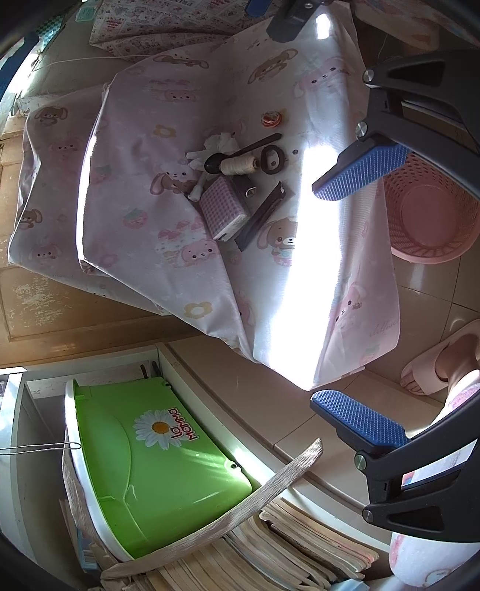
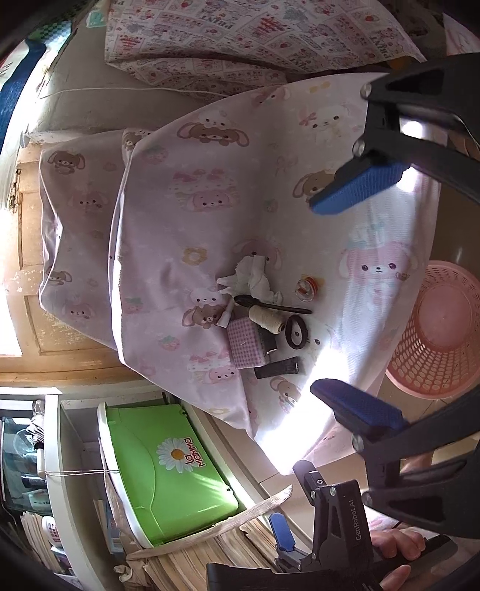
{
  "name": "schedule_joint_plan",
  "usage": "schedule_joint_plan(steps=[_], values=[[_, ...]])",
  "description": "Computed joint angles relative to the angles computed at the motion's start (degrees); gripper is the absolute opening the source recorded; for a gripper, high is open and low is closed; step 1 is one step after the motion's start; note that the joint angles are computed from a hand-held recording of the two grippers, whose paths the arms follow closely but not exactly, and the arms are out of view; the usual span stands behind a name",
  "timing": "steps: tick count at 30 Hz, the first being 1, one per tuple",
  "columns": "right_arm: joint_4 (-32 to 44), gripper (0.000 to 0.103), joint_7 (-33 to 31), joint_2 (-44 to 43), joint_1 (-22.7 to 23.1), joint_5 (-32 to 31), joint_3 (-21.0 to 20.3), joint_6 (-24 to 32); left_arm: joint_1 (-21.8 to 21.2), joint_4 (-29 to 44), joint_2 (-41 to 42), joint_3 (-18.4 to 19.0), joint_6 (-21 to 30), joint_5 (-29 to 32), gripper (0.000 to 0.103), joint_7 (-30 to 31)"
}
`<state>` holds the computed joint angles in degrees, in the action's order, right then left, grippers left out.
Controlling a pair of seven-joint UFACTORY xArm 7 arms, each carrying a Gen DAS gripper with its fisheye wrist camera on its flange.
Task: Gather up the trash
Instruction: 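Grasp the black comb with the left tool while the right tool grasps the small red cap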
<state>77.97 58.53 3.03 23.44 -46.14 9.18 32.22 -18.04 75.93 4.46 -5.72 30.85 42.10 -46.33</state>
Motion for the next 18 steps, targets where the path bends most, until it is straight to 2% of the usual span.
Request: schedule_joint_plan(steps=[1, 3, 4, 6, 7, 8, 9, 10, 11, 12, 14, 16, 18], values=[[1.4, 0.07, -1.8, 0.6, -0.1, 0.6, 0.0, 0.9, -0.1, 1.3, 0.5, 0.0, 0.4, 0.2, 0.102, 0.4], [3.1, 0.062, -6.1, 1.5, -0.6, 2.9, -0.4, -0.3, -0.1, 4.9, 2.2, -0.1, 1.1, -1.9, 0.102, 3.0], [3.9, 0.055, -8.3, 2.0, -0.9, 4.7, -0.6, -1.0, -0.1, 6.8, 3.1, -0.1, 1.4, -3.8, 0.102, 4.9], [5.5, 0.048, -15.0, 3.3, -1.9, 12.1, -0.6, -2.6, -0.5, 13.1, 6.4, -0.2, 4.1, -8.1, 0.102, 9.9], [6.5, 0.04, -18.2, 4.2, -2.3, 16.1, -0.6, -2.8, -1.1, 16.9, 8.7, 0.0, 6.5, -9.4, 0.101, 12.0], [7.4, 0.035, -20.6, 5.1, -2.5, 19.0, -0.7, -2.9, -1.2, 19.6, 10.4, 0.0, 7.1, -11.8, 0.095, 14.7], [8.0, 0.034, -21.3, 5.9, -2.4, 20.2, -1.1, -3.1, -0.9, 21.6, 12.0, -0.3, 7.0, -15.0, 0.089, 17.9], [8.4, 0.031, -21.7, 6.6, -2.1, 20.7, -1.6, -3.4, -0.9, 24.4, 14.2, -0.5, 8.5, -17.8, 0.079, 20.6], [8.6, 0.024, -22.6, 7.3, -2.1, 21.6, -2.0, -3.7, -1.1, 26.2, 15.7, -0.4, 9.9, -19.6, 0.073, 21.9], [8.7, 0.023, -22.7, 7.9, -1.9, 22.2, -2.4, -3.8, -1.3, 26.6, 16.4, -0.1, 9.9, -21.2, 0.071, 22.5], [8.1, 0.022, -22.6, 8.8, -1.8, 24.2, -3.0, -4.5, -1.6, 24.7, 16.9, 0.5, 8.0, -23.8, 0.058, 23.1], [8.4, 0.022, -23.5, 10.2, -1.7, 25.7, -3.3, -3.8, -2.2, 22.6, 17.1, 1.4, 7.1, -25.1, 0.055, 22.9], [8.9, 0.022, -23.1, 11.4, -1.2, 25.6, -4.1, -3.3, -2.0, 23.8, 18.8, 0.9, 10.1, -28.3, 0.046, 24.3]])
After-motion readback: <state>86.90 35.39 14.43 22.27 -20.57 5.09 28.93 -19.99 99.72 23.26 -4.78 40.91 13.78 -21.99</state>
